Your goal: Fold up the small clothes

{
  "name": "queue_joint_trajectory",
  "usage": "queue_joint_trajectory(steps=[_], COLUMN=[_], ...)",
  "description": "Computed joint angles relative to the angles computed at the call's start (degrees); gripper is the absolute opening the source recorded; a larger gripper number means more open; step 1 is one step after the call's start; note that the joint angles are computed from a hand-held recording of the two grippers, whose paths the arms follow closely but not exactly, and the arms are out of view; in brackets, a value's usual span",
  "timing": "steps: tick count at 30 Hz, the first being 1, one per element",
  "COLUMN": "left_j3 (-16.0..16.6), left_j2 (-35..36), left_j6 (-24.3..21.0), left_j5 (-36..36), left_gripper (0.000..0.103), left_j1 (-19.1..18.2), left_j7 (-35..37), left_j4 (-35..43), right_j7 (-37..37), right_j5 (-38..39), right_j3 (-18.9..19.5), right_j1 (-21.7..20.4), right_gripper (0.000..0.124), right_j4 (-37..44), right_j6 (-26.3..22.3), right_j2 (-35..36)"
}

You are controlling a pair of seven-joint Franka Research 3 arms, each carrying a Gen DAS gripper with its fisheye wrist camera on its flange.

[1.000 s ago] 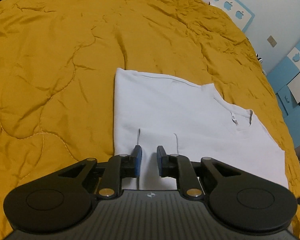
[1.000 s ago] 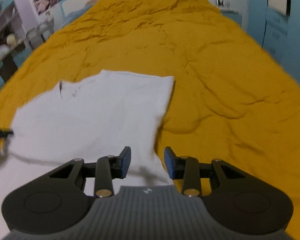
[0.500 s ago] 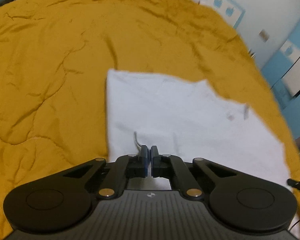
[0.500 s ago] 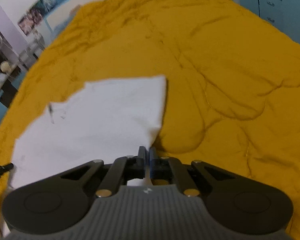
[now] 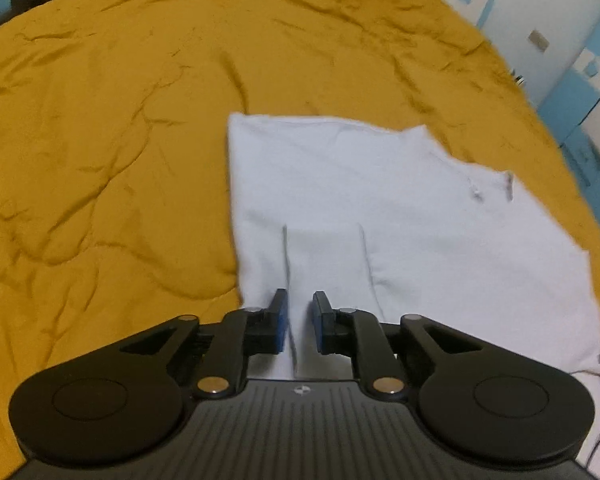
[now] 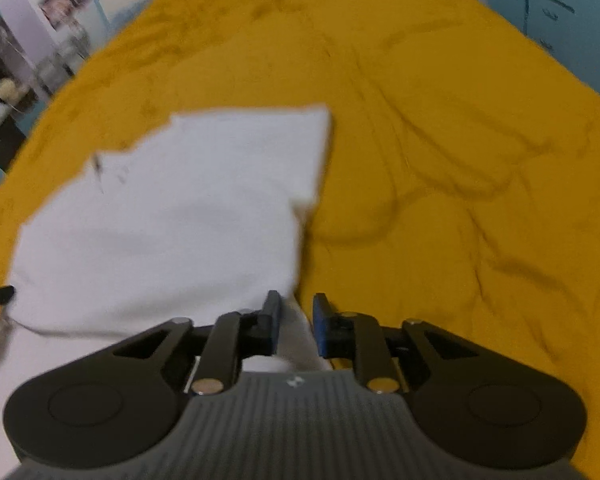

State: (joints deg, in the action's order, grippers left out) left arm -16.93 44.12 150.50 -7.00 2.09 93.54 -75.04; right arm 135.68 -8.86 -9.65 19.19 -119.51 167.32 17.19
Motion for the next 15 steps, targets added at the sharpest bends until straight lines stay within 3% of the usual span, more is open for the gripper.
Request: queue_joint_trajectory(steps=[2,6,9,11,15], left_j3=[0.3,-0.6,-5.2,-9.3,-15.9], left_j2=[-1.4,-6.6,-11.0,-14.0,-20.5], left_j6=[0.9,5.4,9.0,10.6,11.5], left_j5=[-0.1,0.7,-2.6,-6.3,-14.9], left_gripper=[0.016,0.017,0.027,0.040,0.041], left_j1=[-0.1,0.7,4.5,7.9,13.6], left_j7=[-1.2,0.9,6.7,12.3,25.1], left_j4=[-1.8,-9.3,-15.8,-19.9,-27.4], right_j7=[3.4,9.4,11.8,13.7,14.4], right_j5=[-1.6,-9.8,-15.0,-19.7,-26.3], right_j3=[-2.0,-4.5,-3.4,-2.8,0.4], right_j1=[1.8,5.0,5.1,5.1,4.4], right_gripper=[0.014,0.020,0.020,0.023,0.031], right_j4=[-1.6,-2.5,-3.8,-5.6,-7.8], right_j6=[1.3,-0.9,-1.9,-1.7,-3.4], right_j2=[-0.9,-3.8,-7.3,-10.4,-16.4])
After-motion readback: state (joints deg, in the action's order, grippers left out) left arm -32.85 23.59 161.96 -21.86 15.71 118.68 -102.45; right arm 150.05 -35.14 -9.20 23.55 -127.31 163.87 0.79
